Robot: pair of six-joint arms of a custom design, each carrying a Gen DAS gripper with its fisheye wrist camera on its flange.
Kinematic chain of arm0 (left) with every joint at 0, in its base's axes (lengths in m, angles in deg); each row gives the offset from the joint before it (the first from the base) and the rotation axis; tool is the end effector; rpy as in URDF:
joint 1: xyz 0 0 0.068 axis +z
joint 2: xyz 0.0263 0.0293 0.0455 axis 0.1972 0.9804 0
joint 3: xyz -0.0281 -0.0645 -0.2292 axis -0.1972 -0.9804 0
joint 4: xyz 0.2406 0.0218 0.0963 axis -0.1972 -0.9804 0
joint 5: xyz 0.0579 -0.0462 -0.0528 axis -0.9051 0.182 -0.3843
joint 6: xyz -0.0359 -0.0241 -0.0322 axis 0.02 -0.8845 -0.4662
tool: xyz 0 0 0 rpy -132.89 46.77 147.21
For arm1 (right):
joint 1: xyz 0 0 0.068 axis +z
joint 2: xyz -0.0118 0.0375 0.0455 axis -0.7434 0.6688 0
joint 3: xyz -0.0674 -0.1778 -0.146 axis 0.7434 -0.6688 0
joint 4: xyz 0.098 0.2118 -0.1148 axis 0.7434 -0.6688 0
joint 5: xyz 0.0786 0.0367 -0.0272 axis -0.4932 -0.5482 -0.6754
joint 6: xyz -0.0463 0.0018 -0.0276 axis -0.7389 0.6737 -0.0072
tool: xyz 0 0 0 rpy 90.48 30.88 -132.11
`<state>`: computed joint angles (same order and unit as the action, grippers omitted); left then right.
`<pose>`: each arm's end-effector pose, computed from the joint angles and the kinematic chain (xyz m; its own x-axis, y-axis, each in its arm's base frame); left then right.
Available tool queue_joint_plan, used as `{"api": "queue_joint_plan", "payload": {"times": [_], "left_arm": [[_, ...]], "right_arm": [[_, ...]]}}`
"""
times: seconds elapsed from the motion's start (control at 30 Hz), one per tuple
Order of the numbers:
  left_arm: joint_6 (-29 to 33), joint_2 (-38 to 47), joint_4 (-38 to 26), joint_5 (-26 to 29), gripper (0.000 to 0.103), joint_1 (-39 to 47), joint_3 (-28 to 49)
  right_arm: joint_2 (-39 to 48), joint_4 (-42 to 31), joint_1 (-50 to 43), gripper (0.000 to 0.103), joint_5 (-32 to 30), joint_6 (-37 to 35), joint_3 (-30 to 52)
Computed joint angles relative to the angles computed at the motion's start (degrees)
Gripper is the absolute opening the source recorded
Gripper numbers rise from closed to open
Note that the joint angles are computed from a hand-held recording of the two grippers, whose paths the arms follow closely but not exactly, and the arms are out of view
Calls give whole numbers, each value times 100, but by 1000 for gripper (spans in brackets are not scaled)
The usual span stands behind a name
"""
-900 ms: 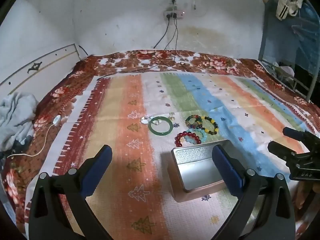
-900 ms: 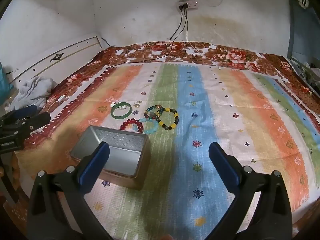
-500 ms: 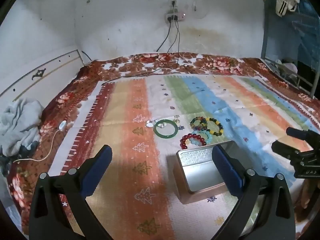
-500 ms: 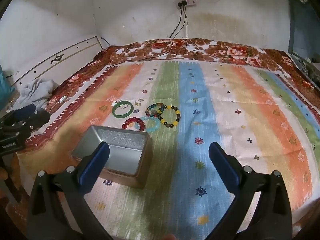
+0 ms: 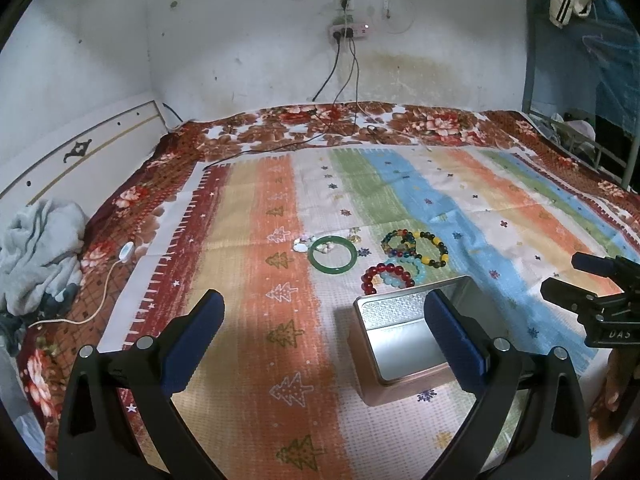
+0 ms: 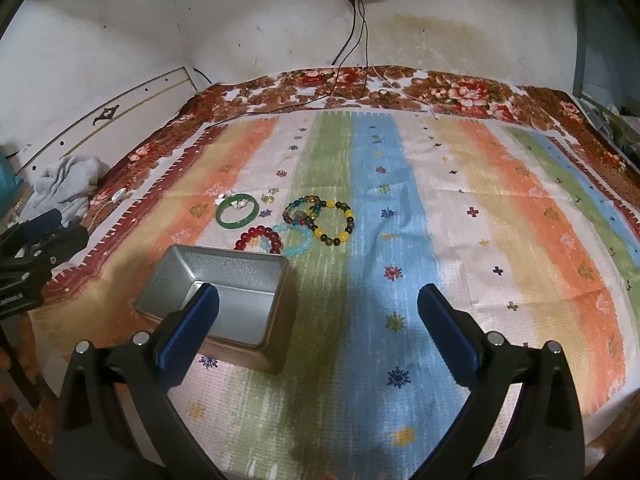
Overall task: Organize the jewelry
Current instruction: 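Move both tools toward the bracelets beside the metal tin box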
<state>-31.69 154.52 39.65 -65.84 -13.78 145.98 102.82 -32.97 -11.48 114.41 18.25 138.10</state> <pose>0.2428 -0.1096 0.3229 -0.5474 0.2188 -0.8078 0.3253 0.9450 0.0355 0.2020 0.1309 0.2784 -0.6442 0.0843 -0.7602 0.0229 0.9956 0.0910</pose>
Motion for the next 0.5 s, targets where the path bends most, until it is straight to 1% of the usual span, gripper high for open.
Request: {"api": "queue_joint_plan", "payload": {"times": [0.27,0.37,0.5], "left_arm": [[28,-8,-7,143,98,15,-9],[58,-55,72,92,98,-15,-42],[90,16,0,81,98,-53,13]], "right_arm": [[155,-150,21,98,83,-54,140],[176,-205,-9,98,11,-27,175],[171,-201,-78,98,-121,-36,176]]}}
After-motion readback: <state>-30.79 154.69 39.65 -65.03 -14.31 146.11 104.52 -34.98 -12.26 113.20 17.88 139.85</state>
